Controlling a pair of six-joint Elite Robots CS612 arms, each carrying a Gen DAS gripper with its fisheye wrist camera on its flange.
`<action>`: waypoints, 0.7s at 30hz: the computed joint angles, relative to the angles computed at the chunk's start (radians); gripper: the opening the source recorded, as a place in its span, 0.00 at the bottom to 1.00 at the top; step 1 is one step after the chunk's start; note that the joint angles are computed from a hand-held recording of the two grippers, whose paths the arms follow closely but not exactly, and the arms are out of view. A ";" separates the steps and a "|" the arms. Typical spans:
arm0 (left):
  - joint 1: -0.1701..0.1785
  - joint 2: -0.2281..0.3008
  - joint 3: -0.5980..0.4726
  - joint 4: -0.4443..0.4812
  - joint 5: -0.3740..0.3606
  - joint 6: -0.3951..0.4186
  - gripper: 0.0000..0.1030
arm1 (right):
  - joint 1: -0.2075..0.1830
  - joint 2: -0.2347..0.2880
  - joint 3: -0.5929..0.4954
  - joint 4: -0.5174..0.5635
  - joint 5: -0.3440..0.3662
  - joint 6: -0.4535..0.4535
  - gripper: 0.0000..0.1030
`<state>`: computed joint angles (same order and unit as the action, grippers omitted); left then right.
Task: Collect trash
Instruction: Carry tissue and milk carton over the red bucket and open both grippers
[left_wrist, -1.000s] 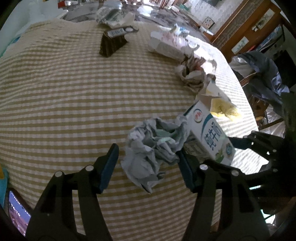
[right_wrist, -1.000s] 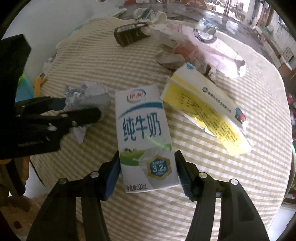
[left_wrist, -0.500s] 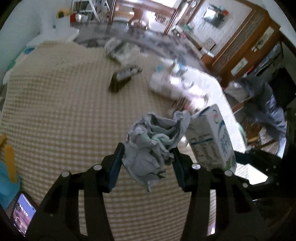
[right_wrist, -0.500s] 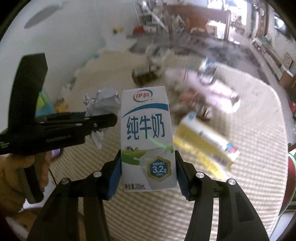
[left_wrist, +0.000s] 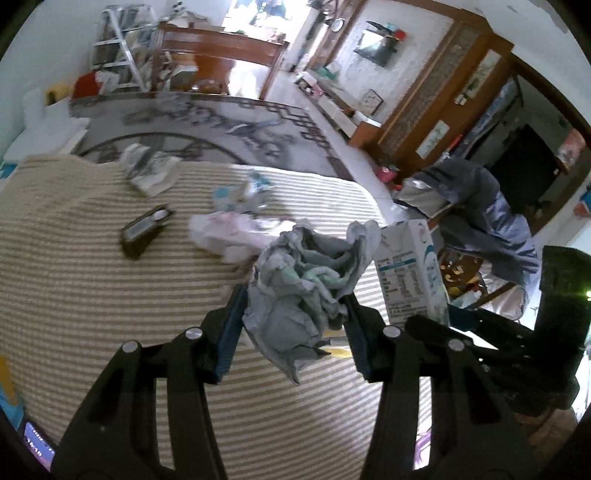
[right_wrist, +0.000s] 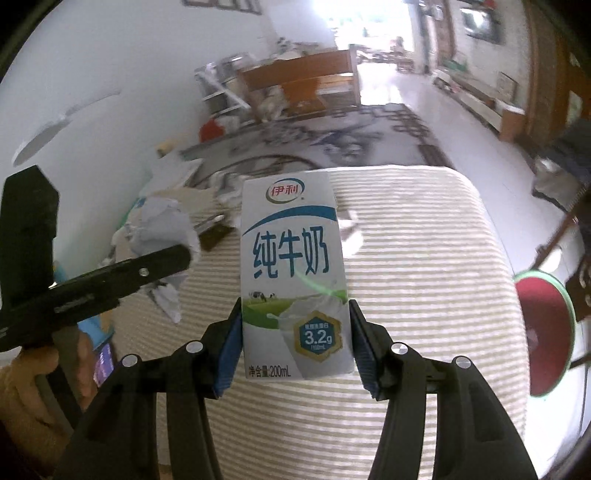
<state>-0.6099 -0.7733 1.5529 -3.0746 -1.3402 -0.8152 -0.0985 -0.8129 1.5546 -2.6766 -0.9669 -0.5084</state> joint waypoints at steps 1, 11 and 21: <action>-0.002 0.007 -0.014 0.007 -0.006 0.007 0.47 | -0.006 0.003 -0.004 0.001 -0.001 0.009 0.50; -0.015 0.075 -0.164 0.077 -0.041 0.047 0.47 | -0.063 0.035 -0.062 0.010 -0.010 0.072 0.50; -0.029 0.151 -0.321 0.157 -0.046 0.056 0.47 | -0.102 0.074 -0.136 0.048 -0.004 0.072 0.50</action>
